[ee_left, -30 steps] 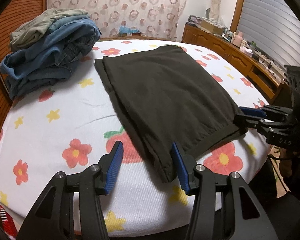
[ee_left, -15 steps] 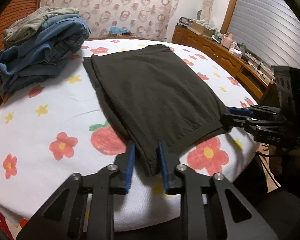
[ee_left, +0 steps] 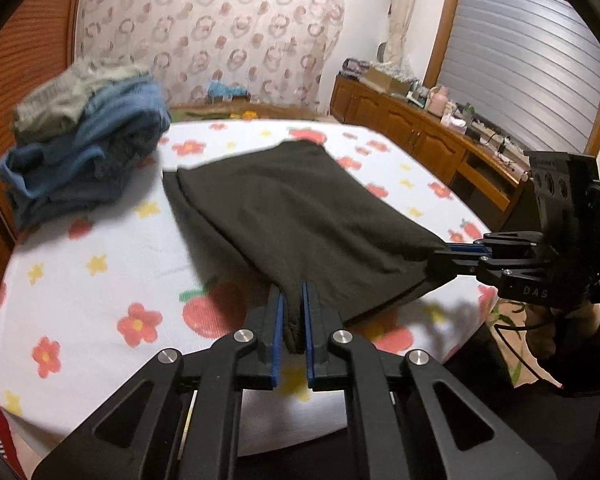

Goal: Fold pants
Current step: 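Lift the gripped edge with both tools and fold it over the pants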

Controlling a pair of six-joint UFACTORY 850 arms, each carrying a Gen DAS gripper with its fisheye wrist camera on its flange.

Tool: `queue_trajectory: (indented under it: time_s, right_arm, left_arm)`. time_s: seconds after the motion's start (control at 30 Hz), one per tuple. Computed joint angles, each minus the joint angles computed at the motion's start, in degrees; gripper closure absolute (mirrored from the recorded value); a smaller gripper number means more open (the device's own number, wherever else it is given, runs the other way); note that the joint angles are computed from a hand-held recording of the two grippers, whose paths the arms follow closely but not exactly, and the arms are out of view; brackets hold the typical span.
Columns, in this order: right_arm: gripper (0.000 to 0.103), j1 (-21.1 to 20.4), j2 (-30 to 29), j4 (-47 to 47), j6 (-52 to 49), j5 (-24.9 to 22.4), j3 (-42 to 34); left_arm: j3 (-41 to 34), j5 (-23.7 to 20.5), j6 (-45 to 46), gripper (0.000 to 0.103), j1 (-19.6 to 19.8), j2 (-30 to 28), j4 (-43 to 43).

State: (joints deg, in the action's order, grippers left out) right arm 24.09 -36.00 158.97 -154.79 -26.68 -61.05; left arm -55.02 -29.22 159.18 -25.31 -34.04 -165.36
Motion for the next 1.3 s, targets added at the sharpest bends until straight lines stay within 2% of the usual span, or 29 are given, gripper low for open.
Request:
queue_trajectory:
  time_s: [0.6,0.97,1.1,1.3]
  right_arm:
    - [0.09,-0.03,9.9,0.71,-3.43,-6.89,9.02]
    - [0.09,-0.16,7.73,2.47,-5.54,-6.04,6.25]
    - [0.09,-0.8,5.55,2.14,-4.93,-5.07,2.55]
    - [0.091,-1.68,-0.45,0.21,-1.58,-1.45,-6.9]
  left_arm:
    - [4.4,-3.62,4.15,0.094,-1.14,7.71,-2.54]
    - [0.51,-1.44,3.13,0.094,0.09,4.2,-2.25]
    - [-3.9,0.74,3.23,0.094,1.25,1.4,-2.37]
    - [-11.94,5.31,4.38,0.094,2.61,-3.05,-3.12]
